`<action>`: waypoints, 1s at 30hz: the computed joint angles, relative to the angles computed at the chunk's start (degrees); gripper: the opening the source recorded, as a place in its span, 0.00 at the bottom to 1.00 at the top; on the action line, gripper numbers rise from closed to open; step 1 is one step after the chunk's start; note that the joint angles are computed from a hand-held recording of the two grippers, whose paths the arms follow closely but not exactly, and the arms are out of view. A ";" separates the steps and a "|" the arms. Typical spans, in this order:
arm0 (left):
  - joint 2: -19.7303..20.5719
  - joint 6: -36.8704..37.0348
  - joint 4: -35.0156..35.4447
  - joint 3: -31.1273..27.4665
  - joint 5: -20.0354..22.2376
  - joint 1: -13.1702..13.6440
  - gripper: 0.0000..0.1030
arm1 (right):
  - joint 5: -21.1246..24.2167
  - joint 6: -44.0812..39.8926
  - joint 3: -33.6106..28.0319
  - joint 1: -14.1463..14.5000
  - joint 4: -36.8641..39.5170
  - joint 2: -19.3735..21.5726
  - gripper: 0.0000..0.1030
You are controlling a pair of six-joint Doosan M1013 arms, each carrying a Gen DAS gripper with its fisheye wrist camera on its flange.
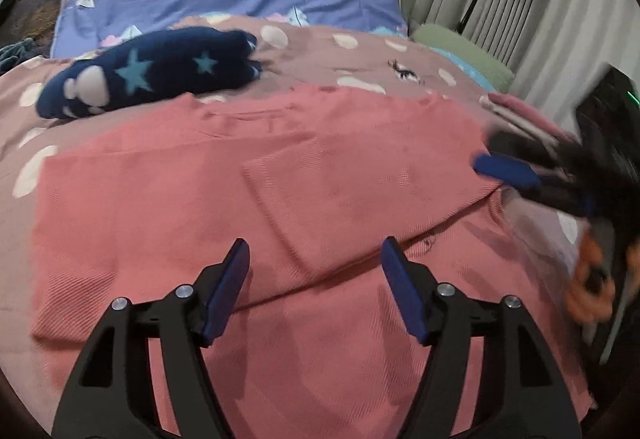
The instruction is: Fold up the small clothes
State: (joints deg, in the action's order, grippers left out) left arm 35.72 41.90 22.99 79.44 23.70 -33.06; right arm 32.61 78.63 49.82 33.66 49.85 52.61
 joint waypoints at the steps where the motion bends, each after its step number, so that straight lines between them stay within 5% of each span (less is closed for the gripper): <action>1: 1.19 1.91 -2.23 -2.04 2.63 0.03 0.66 | -1.68 0.06 2.14 0.29 -2.88 -1.11 0.48; 4: 3.00 0.87 -3.82 -4.95 5.71 0.29 0.66 | -3.28 -4.79 5.37 0.17 -0.90 -2.17 0.48; 6: 3.33 -0.16 -4.52 -5.65 5.41 0.50 0.38 | -3.54 -6.19 6.04 0.21 -0.08 -1.92 0.47; 7: 3.44 2.10 -7.37 -6.11 5.12 0.84 0.04 | -3.84 -4.45 5.76 0.38 -2.69 -1.69 0.47; 9: 3.09 3.43 -8.94 -6.53 4.06 1.11 0.05 | -1.71 -0.19 4.10 0.52 -7.53 -0.57 0.46; 15: -2.25 -13.46 14.86 -4.57 0.46 -0.24 0.05 | -3.33 -5.75 6.32 0.21 -2.27 -1.49 0.46; 21: -7.07 -25.66 31.69 0.75 7.62 -0.99 0.05 | -2.86 -4.52 6.10 0.23 -3.26 -1.34 0.46; 27: -7.66 -30.08 25.08 6.59 11.29 2.69 0.07 | -2.35 -3.36 5.59 0.37 -4.91 -1.17 0.46; 30: -6.72 -30.10 21.92 7.53 13.69 3.62 0.18 | -2.32 -3.05 5.48 0.39 -5.44 -1.10 0.46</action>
State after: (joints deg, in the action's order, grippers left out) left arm 29.00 11.80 44.92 86.97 37.40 -29.44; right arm 30.29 75.58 55.30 34.05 44.41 51.51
